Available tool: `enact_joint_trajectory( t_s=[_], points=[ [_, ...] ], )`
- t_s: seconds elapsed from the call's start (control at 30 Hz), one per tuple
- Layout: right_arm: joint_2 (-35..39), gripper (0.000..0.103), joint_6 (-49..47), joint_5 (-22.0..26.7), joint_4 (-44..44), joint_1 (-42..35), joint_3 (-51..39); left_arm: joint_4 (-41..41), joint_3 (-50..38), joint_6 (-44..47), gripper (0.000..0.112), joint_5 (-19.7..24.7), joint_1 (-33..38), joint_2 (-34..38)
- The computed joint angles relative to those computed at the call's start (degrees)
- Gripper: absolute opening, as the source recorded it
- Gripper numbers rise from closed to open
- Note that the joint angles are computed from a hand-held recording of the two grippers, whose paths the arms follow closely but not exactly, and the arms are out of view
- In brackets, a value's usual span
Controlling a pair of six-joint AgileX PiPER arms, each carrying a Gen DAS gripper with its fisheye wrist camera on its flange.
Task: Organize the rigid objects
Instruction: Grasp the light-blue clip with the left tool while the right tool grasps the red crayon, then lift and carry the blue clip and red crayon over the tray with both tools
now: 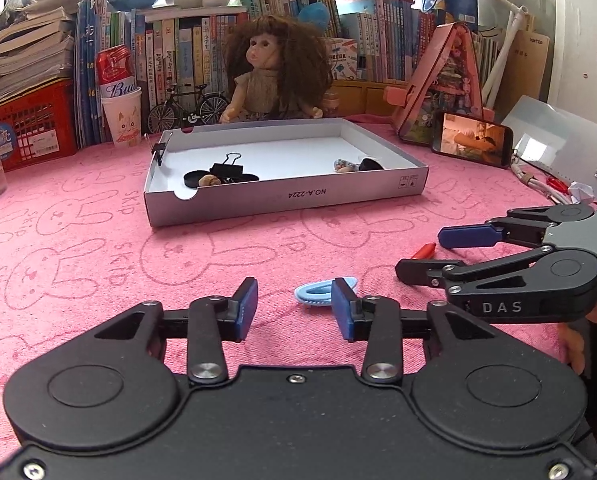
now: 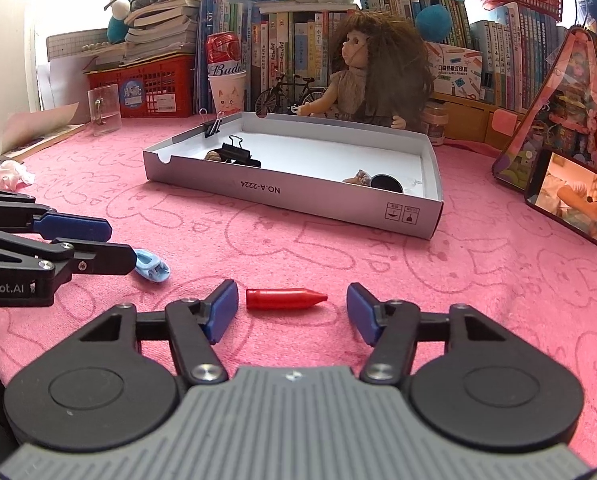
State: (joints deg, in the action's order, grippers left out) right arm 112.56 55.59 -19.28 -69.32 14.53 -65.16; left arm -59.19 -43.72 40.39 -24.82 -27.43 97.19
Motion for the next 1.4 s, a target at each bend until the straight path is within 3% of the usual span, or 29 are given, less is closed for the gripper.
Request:
enact_joint_trajectory(
  t_s=[0.2, 0.33, 0.53, 0.67, 1.4],
  points=[
    [-0.27, 0.049, -0.23, 0.24, 1.54, 0.32, 0.35, -2.47, -2.08, 0.94, 0.052, -2.68, -3.00, 2.26],
    [-0.43, 0.049, -2.67, -0.14, 5.17, 0.36, 1.09, -3.57, -3.09, 0.22, 0.054, -3.28, -3.48, 3.29],
    [-2.04, 0.049, -20.34, -0.83, 26.76, 0.93, 5.03, -8.22, -4.13, 0.99, 0.055, -7.26, -5.48, 5.21],
    [-2.71, 0.049, -27.45, -0.76, 35.79, 1.50, 6.61, -10.10, -5.09, 0.55, 0.056, -8.91, -6.49, 6.43],
    [-3.51, 0.050, -47.72, -5.22, 63.37, 5.06, 11.80, -10.39, -5.76, -2.67, 0.054, -12.81, -8.26, 9.51]
  ],
)
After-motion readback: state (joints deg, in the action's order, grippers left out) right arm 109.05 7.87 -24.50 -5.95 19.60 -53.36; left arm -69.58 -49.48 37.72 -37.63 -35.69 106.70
